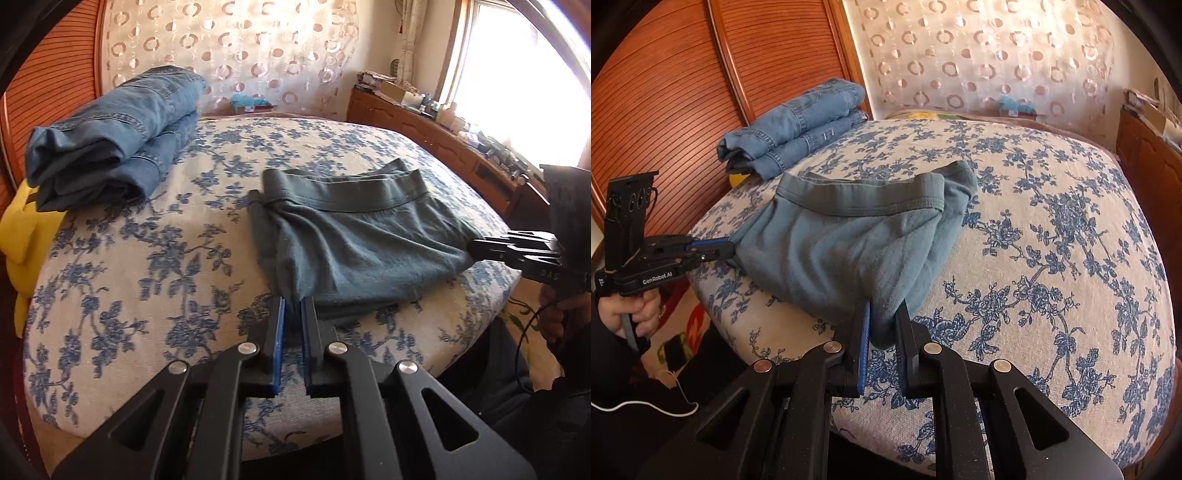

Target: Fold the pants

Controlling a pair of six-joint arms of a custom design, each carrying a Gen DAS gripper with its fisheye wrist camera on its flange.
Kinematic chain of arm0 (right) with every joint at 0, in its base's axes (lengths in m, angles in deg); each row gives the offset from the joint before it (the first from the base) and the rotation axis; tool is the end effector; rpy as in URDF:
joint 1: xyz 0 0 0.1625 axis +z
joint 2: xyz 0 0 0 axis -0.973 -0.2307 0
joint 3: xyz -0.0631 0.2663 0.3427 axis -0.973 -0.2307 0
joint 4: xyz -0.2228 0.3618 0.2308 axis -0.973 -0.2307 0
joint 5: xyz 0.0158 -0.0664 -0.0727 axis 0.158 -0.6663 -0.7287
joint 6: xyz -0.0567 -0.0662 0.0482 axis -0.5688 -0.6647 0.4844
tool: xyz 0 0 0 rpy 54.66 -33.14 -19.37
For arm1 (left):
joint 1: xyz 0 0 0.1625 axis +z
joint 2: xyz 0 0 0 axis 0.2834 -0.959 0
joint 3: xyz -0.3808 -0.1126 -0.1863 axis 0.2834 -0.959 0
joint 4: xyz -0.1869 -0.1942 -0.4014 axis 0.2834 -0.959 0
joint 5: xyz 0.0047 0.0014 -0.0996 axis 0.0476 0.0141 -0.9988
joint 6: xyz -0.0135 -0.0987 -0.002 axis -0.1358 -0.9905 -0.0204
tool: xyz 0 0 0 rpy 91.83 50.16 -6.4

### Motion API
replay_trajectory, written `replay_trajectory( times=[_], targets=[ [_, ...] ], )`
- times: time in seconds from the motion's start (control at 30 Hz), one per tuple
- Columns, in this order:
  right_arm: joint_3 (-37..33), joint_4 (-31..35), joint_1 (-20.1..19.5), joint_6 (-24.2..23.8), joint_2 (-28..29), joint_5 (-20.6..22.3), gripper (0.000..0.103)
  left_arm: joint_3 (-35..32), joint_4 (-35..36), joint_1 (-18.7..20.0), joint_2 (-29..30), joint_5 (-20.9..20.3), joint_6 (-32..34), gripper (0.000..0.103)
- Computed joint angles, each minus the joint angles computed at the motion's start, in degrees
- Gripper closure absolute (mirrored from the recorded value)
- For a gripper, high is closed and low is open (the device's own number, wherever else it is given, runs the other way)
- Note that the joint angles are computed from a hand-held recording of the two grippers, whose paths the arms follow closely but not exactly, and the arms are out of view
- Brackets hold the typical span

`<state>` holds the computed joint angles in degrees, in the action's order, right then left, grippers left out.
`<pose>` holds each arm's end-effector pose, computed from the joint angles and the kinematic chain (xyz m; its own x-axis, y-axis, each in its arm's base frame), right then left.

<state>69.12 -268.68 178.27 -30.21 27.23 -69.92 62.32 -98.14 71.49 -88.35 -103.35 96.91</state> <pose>0.2341 -0.6862 -0.0916 -0.7863 -0.2521 0.5641 -0.5413 0.7213 -0.4322 0.1264 -0.7253 0.2645 -0.6854 0.5490 -0.4784 0.7077 0.6569 -0.2601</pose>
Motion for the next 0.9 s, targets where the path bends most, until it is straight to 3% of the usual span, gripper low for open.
replay_trajectory(
  times=[0.07,0.33,0.47,0.6,0.7,0.8,0.9],
  targets=[
    [0.0,-0.5,0.0,-0.1,0.1,-0.6,0.094,0.0,-1.6,0.1,-0.1,1.5,0.1,0.1],
    [0.6,-1.6,0.1,-0.6,-0.6,0.2,0.089,-1.8,-0.6,0.9,-0.3,-0.2,-1.5,0.097],
    [0.9,-3.1,0.5,-1.1,-1.0,-0.3,0.086,-2.3,-0.7,0.5,0.2,-0.5,-1.1,0.083],
    [-0.1,-4.5,0.9,-2.6,-1.0,-1.8,0.076,-3.0,-0.4,-0.1,0.8,-1.1,-0.7,0.062],
    [-1.7,-5.6,1.0,-3.7,-0.2,-2.7,0.067,-3.7,-0.7,-0.7,1.6,-1.3,-1.0,0.056],
    [-3.8,-5.6,0.8,-5.2,0.8,-2.5,0.063,-4.6,-0.8,-1.3,2.6,-1.2,-1.0,0.039],
    [-5.9,-4.6,0.6,-5.9,1.9,-2.6,0.061,-5.7,-1.0,-1.6,3.5,-2.0,-1.2,0.037]
  ],
)
